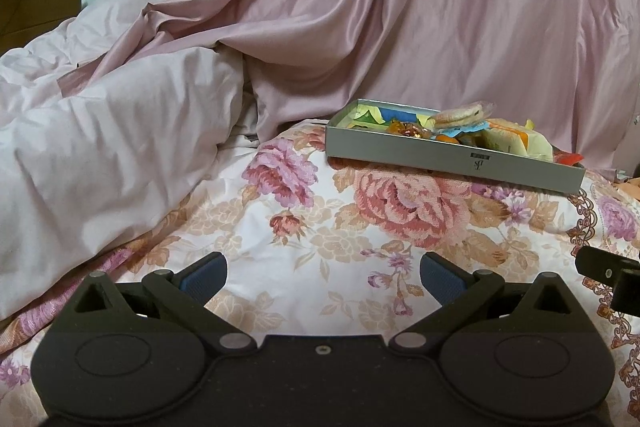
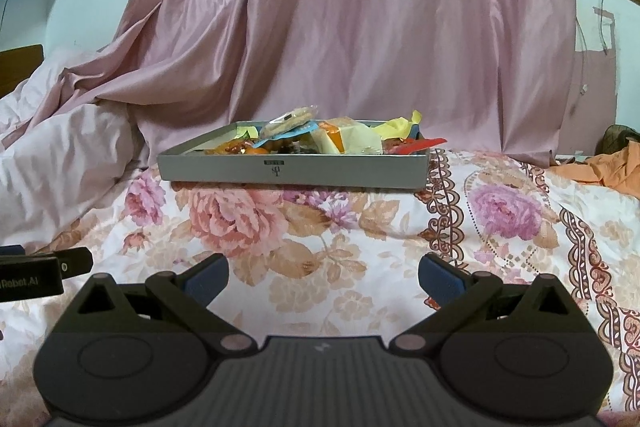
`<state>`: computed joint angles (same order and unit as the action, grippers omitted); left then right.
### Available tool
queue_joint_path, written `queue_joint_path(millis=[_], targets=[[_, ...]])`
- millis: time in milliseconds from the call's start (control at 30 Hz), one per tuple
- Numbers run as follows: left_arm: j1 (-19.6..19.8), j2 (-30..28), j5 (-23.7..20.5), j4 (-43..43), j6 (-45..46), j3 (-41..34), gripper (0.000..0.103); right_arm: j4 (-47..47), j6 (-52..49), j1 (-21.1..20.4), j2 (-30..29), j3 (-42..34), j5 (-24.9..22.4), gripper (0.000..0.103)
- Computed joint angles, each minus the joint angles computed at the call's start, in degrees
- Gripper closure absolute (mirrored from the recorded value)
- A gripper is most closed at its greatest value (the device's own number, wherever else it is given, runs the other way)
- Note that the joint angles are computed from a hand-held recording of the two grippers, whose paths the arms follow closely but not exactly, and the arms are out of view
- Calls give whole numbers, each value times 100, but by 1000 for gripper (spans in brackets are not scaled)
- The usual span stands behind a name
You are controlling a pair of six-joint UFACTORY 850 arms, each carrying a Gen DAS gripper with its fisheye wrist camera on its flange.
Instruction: Organize snacks
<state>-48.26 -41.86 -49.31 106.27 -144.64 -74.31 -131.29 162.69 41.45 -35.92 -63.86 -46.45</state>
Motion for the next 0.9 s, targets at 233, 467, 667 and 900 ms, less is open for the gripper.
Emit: queue_joint_path(millis=[233, 467, 667, 900], targets=[[-4, -7, 0, -13, 12, -4, 1, 14, -43, -6, -19, -35, 85, 0], [-2, -8, 2, -19, 17, -6, 1, 27, -62, 0, -17, -46, 118, 0], [-1, -11, 5, -23, 22, -8, 1, 52, -82, 9, -10, -50, 128, 0], [-3, -18, 5, -51, 49, -30, 1, 54, -77, 14, -10, -46, 124, 0]])
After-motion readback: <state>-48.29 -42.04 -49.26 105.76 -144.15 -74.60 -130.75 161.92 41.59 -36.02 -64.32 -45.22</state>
